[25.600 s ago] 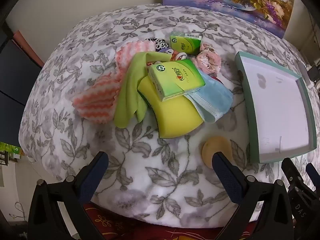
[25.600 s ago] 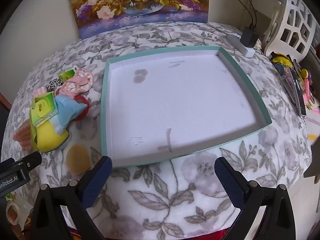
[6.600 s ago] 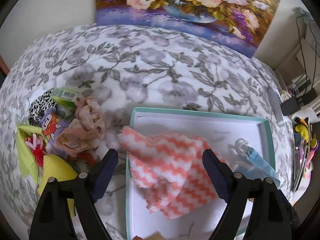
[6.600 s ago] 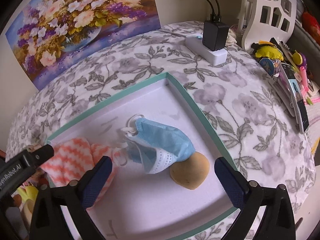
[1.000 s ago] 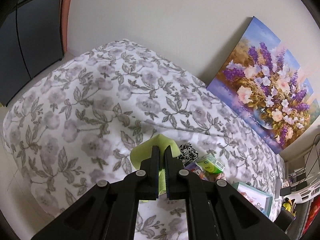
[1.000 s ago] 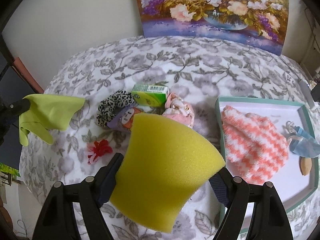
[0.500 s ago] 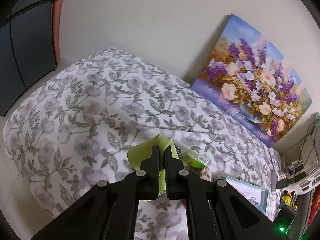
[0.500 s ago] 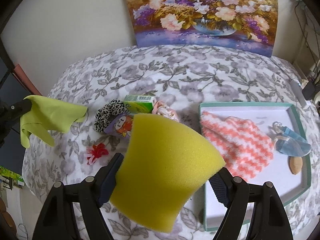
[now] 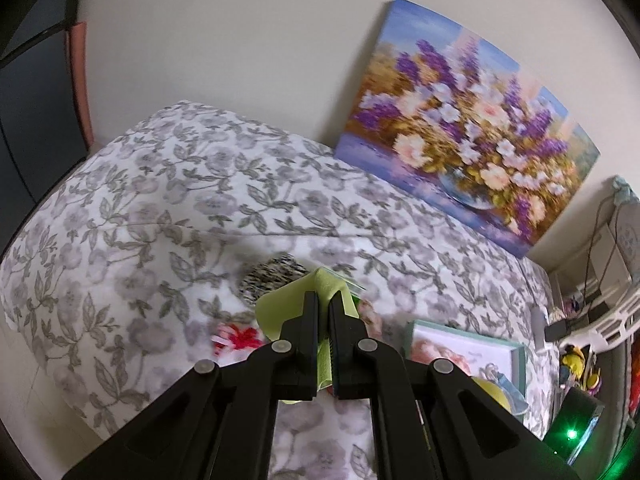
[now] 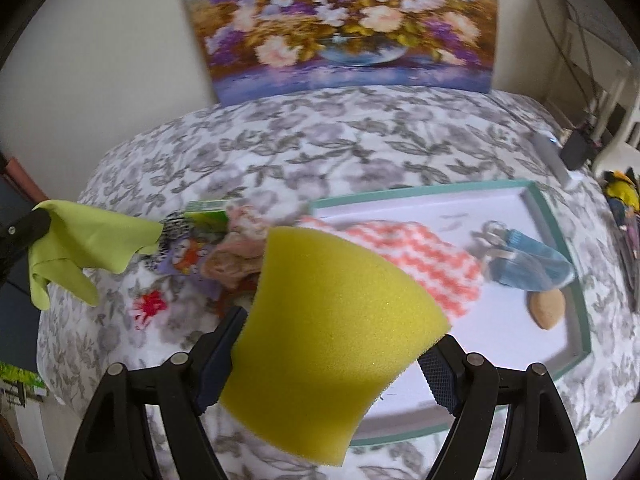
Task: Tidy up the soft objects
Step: 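Lift the green cloth and yellow sponge and carry both over the tray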
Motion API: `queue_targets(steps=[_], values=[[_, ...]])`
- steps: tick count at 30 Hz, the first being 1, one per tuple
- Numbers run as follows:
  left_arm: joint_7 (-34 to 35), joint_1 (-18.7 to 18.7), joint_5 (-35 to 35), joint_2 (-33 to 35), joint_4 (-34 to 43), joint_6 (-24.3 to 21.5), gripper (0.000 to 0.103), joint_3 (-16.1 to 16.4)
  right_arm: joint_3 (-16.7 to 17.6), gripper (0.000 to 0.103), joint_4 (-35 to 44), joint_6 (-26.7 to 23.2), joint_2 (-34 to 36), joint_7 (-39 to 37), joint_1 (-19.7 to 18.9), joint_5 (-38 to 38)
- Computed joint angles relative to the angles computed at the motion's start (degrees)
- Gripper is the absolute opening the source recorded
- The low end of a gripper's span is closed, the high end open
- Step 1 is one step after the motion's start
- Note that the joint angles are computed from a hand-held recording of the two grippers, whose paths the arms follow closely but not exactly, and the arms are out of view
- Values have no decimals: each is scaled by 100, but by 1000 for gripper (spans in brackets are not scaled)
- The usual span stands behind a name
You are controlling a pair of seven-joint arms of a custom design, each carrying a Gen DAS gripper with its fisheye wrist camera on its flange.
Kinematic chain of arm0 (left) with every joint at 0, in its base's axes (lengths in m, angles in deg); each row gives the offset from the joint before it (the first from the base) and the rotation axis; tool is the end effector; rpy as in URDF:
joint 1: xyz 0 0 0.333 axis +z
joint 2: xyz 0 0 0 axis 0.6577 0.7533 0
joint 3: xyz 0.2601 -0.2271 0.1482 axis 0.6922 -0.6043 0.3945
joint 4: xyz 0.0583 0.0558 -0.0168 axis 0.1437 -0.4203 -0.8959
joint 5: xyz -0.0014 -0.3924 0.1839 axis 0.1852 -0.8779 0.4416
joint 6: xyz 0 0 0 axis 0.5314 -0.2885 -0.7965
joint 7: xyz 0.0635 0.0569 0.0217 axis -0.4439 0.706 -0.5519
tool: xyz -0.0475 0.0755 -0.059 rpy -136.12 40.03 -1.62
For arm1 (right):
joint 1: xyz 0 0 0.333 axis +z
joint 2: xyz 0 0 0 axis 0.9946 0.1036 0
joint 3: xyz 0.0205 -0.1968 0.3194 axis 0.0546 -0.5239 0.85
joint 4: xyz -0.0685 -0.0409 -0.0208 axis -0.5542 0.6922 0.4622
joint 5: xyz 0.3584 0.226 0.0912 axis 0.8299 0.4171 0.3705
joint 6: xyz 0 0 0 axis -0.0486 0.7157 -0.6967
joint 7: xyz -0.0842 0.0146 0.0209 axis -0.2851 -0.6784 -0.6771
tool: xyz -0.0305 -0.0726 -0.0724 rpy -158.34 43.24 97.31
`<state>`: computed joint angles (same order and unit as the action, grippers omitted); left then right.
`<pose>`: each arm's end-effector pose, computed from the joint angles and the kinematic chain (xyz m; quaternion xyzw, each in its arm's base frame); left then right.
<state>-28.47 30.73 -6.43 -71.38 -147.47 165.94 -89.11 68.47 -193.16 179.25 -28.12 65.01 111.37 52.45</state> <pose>0.5664 -0.2425 0.6190 -0.7520 0.5627 -0.2951 0.1754 0.5387 0.3662 0.5379 -0.6071 0.7464 -0.1624 0.2190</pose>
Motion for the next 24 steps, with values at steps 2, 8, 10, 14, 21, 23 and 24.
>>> queue_targets(steps=[2,8,10,14,21,23,24], values=[[31,-49,17,41,60,-31,5,-45,-23,83,-123,-52,-105,64,-35,-7],[236,-271,-43,265,311,-155,5,-170,-24,83,-587,-37,-451,123,-299,192],[297,-353,-43,339,392,-184,5,-209,-12,83,-752,-85,-579,155,-403,229],[401,-523,-9,460,540,-221,5,-283,12,83,-1102,-99,-862,198,-633,366],[577,-792,14,593,718,-207,5,-390,79,83,-1666,-40,-1328,346,-1069,593],[649,-856,-2,640,768,-208,5,-411,105,83,-1800,-10,-1444,359,-1179,638],[721,-896,-43,672,798,-202,5,-433,117,83,-1860,5,-1495,359,-1229,661]])
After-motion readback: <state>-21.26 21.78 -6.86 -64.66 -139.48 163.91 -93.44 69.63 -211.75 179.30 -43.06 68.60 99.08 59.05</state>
